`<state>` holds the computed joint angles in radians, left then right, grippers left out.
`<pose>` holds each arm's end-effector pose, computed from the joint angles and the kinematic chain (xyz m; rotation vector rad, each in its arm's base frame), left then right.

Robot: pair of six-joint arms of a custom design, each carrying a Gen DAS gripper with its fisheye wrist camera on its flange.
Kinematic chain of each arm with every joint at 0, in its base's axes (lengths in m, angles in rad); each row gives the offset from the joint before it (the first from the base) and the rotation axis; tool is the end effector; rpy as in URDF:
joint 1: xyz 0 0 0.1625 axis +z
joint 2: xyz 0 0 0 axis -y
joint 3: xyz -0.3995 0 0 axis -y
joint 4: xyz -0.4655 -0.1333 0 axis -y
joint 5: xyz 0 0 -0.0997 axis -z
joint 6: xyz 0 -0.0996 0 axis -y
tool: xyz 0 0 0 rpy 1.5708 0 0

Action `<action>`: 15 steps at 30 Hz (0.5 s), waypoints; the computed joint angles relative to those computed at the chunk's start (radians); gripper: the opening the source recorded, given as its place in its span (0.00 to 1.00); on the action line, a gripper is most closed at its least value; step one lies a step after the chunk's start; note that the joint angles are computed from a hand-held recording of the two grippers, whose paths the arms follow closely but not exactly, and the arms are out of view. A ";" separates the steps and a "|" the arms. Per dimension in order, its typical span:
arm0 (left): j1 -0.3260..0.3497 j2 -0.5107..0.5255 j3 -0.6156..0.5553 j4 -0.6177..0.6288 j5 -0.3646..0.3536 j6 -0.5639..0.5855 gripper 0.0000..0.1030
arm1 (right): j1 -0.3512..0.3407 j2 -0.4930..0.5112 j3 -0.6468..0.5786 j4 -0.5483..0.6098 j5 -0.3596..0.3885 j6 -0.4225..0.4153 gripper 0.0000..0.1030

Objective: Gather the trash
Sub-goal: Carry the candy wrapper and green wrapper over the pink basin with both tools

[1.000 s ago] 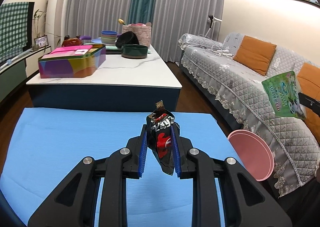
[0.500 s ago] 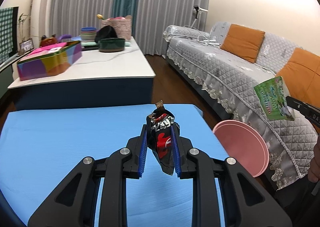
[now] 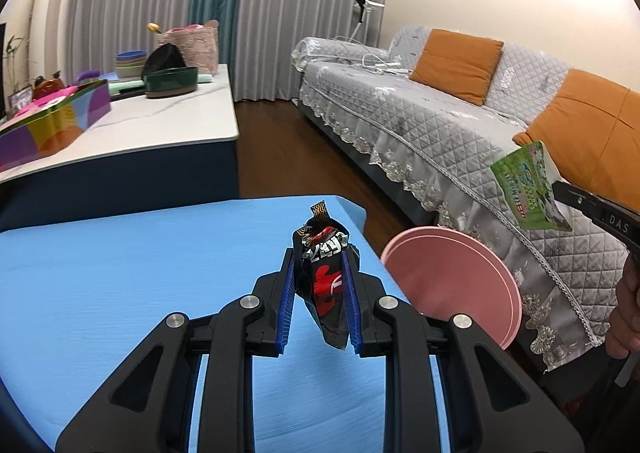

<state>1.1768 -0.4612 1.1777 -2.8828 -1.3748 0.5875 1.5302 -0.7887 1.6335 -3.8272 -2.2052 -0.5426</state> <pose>-0.1838 -0.8399 0.0096 1.2353 2.4897 -0.8222 0.0464 -0.6881 0.1835 -0.0413 -1.8951 1.3178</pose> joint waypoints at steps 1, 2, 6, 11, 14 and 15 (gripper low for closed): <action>-0.001 0.003 -0.002 0.004 0.000 0.000 0.22 | -0.002 0.000 -0.001 -0.001 0.000 -0.001 0.01; -0.003 0.007 -0.004 0.007 0.000 0.001 0.22 | -0.004 0.000 -0.002 -0.001 0.002 -0.001 0.01; -0.012 0.023 -0.017 0.020 -0.001 0.007 0.22 | -0.013 -0.008 -0.001 0.004 0.013 0.012 0.01; -0.025 0.036 -0.023 0.033 -0.021 0.019 0.22 | -0.022 -0.015 -0.001 0.015 0.022 0.028 0.01; -0.031 0.048 -0.030 0.040 -0.027 0.025 0.22 | -0.026 -0.016 -0.004 0.021 0.025 0.031 0.01; -0.033 0.055 -0.035 0.046 -0.028 0.025 0.22 | -0.026 -0.016 -0.004 0.021 0.025 0.031 0.01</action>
